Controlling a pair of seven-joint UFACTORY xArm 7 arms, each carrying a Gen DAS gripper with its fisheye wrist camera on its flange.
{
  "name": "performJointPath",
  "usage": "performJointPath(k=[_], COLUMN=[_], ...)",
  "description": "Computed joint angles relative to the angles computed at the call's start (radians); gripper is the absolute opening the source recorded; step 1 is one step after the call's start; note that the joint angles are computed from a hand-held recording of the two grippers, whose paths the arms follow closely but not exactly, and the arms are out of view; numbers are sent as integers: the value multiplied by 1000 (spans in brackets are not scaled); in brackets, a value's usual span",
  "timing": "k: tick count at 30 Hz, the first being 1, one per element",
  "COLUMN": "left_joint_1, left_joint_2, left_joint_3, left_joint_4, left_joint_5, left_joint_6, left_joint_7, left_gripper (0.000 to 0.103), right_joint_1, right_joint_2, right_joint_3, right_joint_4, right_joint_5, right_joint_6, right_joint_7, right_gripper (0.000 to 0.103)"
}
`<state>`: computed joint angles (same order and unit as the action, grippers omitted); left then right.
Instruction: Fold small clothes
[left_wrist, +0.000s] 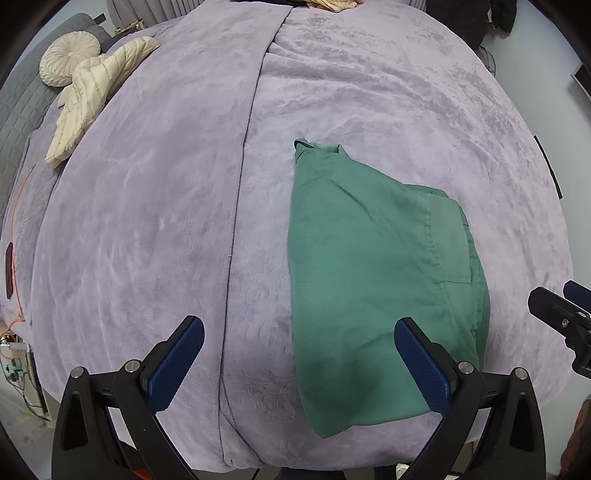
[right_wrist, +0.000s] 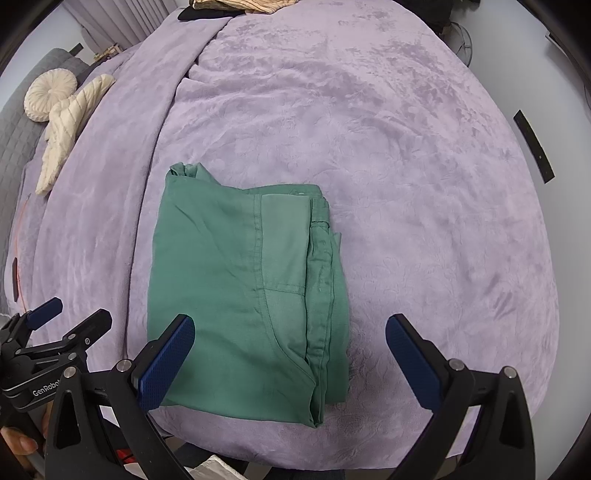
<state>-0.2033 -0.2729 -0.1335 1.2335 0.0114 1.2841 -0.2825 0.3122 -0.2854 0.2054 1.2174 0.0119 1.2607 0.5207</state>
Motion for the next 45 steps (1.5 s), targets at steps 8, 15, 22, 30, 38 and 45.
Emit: performJointPath(k=[8, 15, 22, 30, 38, 45], left_joint_1=[-1, 0, 2, 3, 2, 0], left_joint_2=[6, 9, 12, 17, 23, 26], left_joint_3=[-1, 1, 3, 4, 4, 0], left_joint_4=[1, 1, 0, 1, 7, 13], left_joint_5=[5, 4, 5, 1, 3, 9], left_joint_6=[5, 8, 13, 18, 23, 28], left_joint_7=[-4, -2, 4, 3, 3, -4], left_gripper=[103, 103, 103, 103, 103, 103], right_joint_1=[1, -1, -1, 1, 4, 5], right_joint_2=[4, 11, 20, 28, 31, 35], right_joint_3=[-2, -6, -7, -7, -5, -5], right_joint_4=[1, 2, 7, 10, 11, 14], right_joint_5=[0, 5, 7, 7, 5, 3], right_joint_6=[1, 4, 6, 11, 9, 9], right_joint_7=[2, -12, -12, -15, -10, -9], right_gripper=[103, 103, 103, 103, 103, 103])
